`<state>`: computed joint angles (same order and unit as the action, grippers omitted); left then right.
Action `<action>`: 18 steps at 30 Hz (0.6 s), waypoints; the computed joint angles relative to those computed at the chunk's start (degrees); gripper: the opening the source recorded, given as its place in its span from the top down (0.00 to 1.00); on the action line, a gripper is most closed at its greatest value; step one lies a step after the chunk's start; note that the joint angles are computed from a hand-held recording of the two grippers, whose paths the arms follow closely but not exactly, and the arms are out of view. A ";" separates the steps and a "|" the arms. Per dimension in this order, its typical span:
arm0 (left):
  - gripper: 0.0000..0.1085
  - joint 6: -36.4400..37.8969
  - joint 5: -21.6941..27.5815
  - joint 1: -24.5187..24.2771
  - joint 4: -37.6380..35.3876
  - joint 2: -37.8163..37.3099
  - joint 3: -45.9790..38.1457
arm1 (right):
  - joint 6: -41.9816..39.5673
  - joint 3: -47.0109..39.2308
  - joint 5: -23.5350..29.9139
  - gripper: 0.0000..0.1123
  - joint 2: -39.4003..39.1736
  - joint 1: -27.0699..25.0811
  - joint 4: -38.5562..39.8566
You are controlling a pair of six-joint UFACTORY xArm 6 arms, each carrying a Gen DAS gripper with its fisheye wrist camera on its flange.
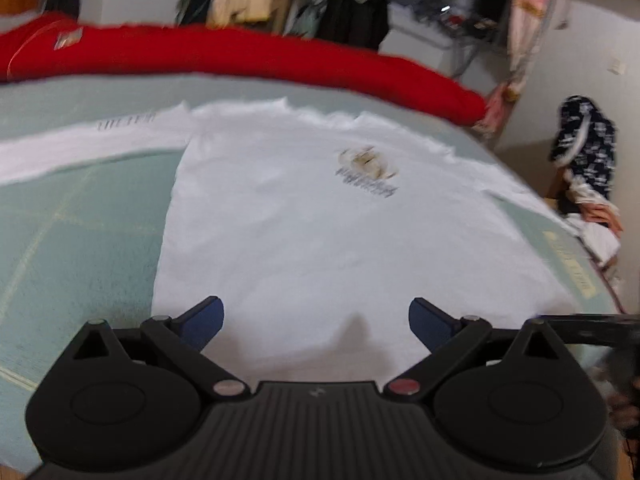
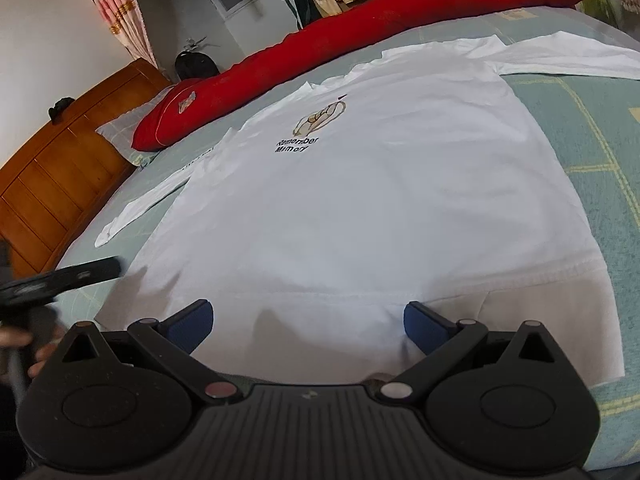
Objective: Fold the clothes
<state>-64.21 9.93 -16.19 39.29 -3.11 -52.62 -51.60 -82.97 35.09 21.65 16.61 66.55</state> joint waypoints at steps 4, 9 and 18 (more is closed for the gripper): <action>0.09 2.72 2.23 -0.69 -4.71 -1.66 2.30 | 1.26 0.87 -4.80 0.08 -1.77 0.47 -0.71; 0.09 15.78 10.76 -1.79 -16.97 -1.83 -3.65 | 5.29 -8.61 -10.25 0.08 3.98 2.34 -10.26; 0.09 29.60 21.46 2.81 -38.50 20.48 -37.33 | 17.64 -33.57 -8.85 0.08 22.68 3.98 -29.43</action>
<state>-34.61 31.39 -13.38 0.80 17.38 -89.95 -33.96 -116.54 26.24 44.33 20.59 37.12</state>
